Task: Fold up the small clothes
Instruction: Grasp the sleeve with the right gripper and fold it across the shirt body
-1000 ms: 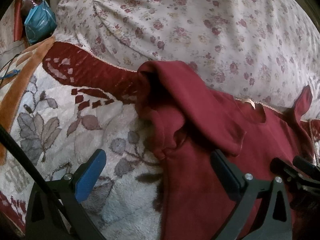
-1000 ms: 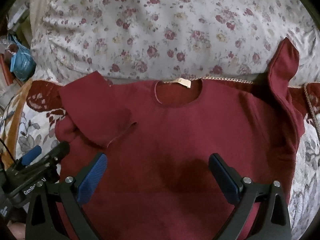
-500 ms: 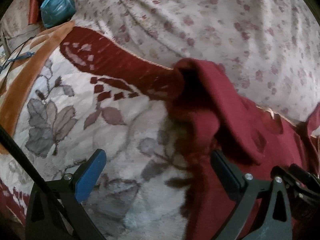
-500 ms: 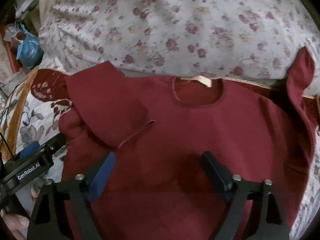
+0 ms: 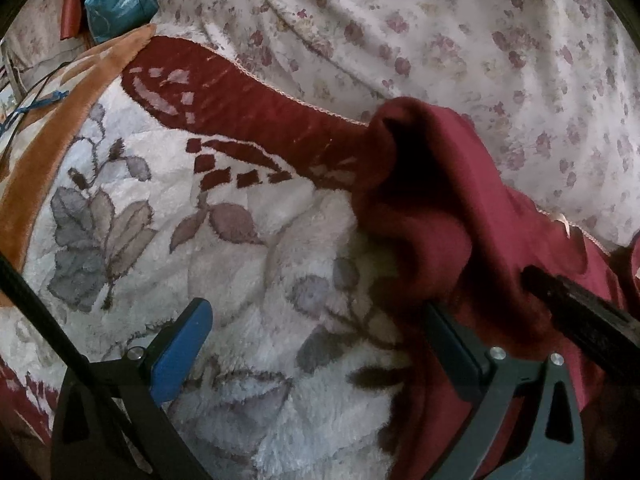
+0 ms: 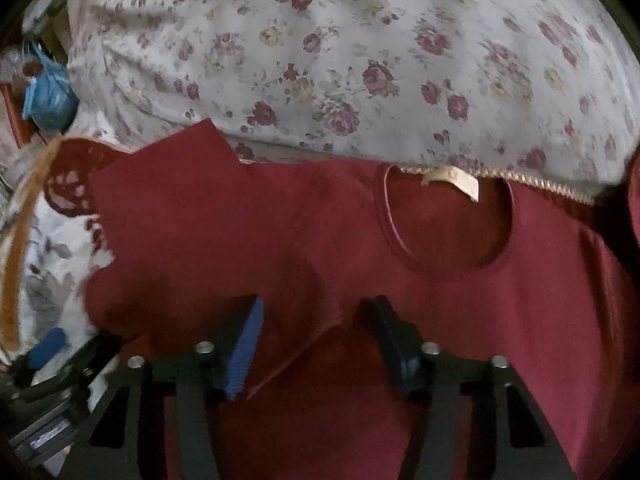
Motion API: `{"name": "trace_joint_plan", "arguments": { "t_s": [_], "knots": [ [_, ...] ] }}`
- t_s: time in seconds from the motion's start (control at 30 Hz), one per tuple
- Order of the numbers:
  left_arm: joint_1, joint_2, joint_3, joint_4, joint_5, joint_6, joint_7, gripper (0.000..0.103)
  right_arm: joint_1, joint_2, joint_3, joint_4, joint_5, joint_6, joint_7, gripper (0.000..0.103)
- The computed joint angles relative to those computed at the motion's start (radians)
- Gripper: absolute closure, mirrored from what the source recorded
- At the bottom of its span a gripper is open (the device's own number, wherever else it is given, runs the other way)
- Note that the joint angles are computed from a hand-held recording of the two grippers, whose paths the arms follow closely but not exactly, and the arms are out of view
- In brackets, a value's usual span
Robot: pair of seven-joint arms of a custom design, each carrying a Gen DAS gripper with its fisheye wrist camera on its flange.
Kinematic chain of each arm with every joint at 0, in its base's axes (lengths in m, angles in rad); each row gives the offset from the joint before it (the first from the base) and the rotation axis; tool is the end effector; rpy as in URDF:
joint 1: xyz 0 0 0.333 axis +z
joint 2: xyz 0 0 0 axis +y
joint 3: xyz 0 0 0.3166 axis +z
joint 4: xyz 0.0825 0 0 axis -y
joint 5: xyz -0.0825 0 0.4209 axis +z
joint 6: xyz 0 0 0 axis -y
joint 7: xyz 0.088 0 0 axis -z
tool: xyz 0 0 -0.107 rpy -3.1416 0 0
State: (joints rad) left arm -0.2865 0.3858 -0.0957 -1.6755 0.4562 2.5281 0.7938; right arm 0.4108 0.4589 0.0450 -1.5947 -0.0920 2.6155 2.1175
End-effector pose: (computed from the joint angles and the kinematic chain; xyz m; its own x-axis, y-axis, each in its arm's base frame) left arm 0.6803 -0.2697 0.4142 0.0921 -0.9956 0.0196 -0.8445 -0.0885 -0.5282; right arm 0.6808 0.3303 0.4145 0.0248 -0.9743 -0.2237 -0.8694 0.0895 -0.4859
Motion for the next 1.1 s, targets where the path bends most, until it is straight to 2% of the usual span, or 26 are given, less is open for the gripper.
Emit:
{"name": "trace_joint_plan", "arguments": {
  "t_s": [0.03,0.1,0.17,0.3,0.5,0.57,0.67,0.83,0.9,0.97,1.0,1.03,1.1],
  "knots": [
    [-0.001,0.004,0.001,0.004,0.001,-0.002,0.0,0.0,0.003,0.008,-0.003,0.006,-0.007,0.012,-0.001,0.062],
    [0.0,0.01,0.001,0.012,-0.003,-0.005,0.001,0.0,-0.017,0.015,0.017,0.007,0.02,0.034,-0.041,0.077],
    [-0.003,0.015,0.004,0.019,0.0,-0.01,-0.002,0.0,-0.004,0.01,0.005,0.004,0.0,0.037,-0.049,0.094],
    [-0.005,0.021,0.006,0.024,-0.003,-0.017,-0.01,0.0,-0.03,-0.061,0.02,-0.073,0.036,0.087,-0.095,0.096],
    [-0.011,0.023,0.011,0.025,0.015,-0.022,-0.027,0.0,-0.048,-0.251,-0.04,-0.267,-0.034,0.196,-0.02,0.096],
    [-0.012,0.023,0.012,0.024,0.018,-0.023,-0.035,0.0,-0.061,-0.322,-0.066,-0.336,-0.109,0.209,0.042,0.096],
    [-0.014,0.018,0.014,0.023,0.026,-0.035,-0.045,0.0,-0.088,-0.381,-0.085,-0.386,-0.265,0.163,0.162,0.096],
    [-0.022,0.008,0.016,0.018,0.061,-0.053,-0.055,0.0,-0.163,-0.392,-0.06,-0.423,-0.276,0.056,0.211,0.096],
    [-0.017,0.007,0.01,0.019,0.056,-0.06,-0.047,0.0,-0.174,-0.36,-0.046,-0.392,-0.248,-0.031,0.175,0.094],
    [0.001,-0.009,-0.006,0.009,0.022,-0.066,-0.012,0.0,-0.178,-0.363,-0.039,-0.402,-0.225,-0.048,0.168,0.09],
    [0.006,-0.019,-0.009,0.0,0.013,-0.062,-0.003,0.0,-0.178,-0.372,-0.035,-0.412,-0.215,-0.031,0.166,0.078],
    [0.009,-0.037,-0.006,-0.02,0.017,-0.044,-0.007,0.0,-0.176,-0.385,-0.026,-0.422,-0.201,0.005,0.146,0.062],
    [-0.003,-0.076,0.017,-0.063,0.077,-0.006,-0.074,0.0,-0.164,-0.393,-0.014,-0.417,-0.218,0.04,0.138,0.046]
  ]
}}
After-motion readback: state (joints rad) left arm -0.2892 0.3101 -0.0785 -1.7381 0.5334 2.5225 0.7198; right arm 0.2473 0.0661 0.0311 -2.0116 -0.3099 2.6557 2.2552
